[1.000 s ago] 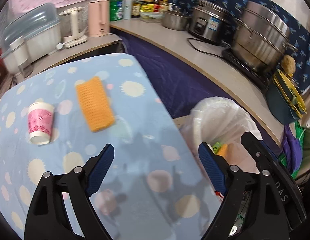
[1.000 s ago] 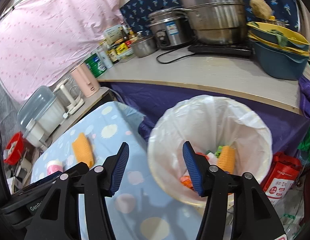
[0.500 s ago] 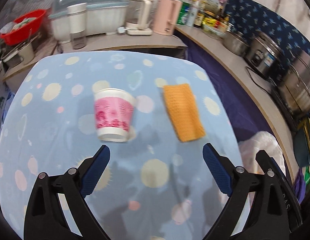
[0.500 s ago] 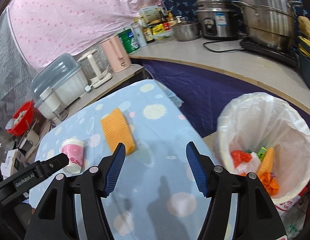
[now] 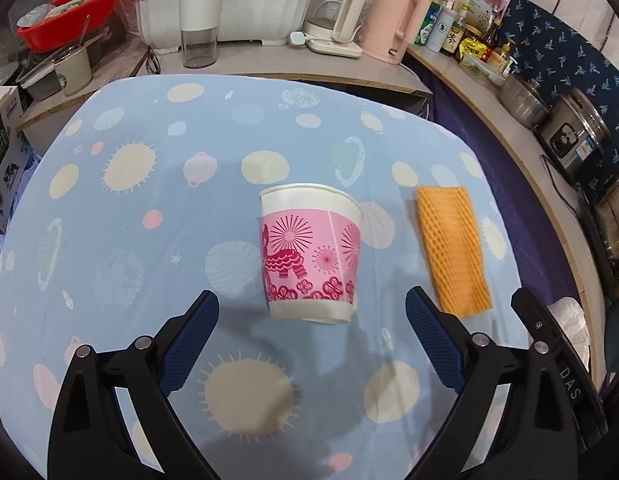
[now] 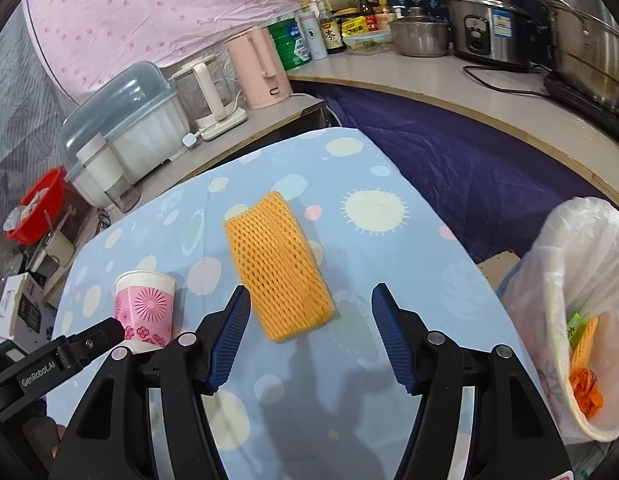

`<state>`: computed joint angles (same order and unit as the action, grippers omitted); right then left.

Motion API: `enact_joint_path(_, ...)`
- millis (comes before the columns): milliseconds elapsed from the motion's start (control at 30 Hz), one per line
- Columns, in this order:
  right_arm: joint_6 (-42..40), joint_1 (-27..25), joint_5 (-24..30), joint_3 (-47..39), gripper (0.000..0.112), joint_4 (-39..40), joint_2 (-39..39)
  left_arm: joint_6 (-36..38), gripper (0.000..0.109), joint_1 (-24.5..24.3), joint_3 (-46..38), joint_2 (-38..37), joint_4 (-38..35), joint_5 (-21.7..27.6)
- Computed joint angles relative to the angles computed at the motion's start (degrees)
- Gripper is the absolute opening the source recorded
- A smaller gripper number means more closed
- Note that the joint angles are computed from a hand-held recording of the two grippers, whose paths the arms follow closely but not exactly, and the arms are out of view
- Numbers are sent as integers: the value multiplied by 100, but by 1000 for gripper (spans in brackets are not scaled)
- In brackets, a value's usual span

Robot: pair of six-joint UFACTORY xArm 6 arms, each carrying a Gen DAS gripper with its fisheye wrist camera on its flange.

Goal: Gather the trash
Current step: 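Grasp the pink paper cup with the left gripper while the right grasps the orange foam net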

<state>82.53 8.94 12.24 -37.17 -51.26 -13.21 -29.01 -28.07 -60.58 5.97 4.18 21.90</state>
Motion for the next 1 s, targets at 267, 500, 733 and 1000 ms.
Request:
enact_joint_path(267, -280, -132, -235, -511, 61, 207, 799, 82, 90, 78, -455, 505, -37, 116)
enact_joint_path(500, -583, -159, -365, -797, 61, 500, 1276, 92, 90, 115, -805, 878, -62, 245)
enact_joint_path(733, -986, -100, -457, -960, 61, 805, 1590, 293, 84, 133, -1022, 1130, -328, 367)
enact_joint_path(1000, -1682, -26, -600, -869, 33, 1545, 1658, 780, 57, 63, -1031, 1160, -640, 364)
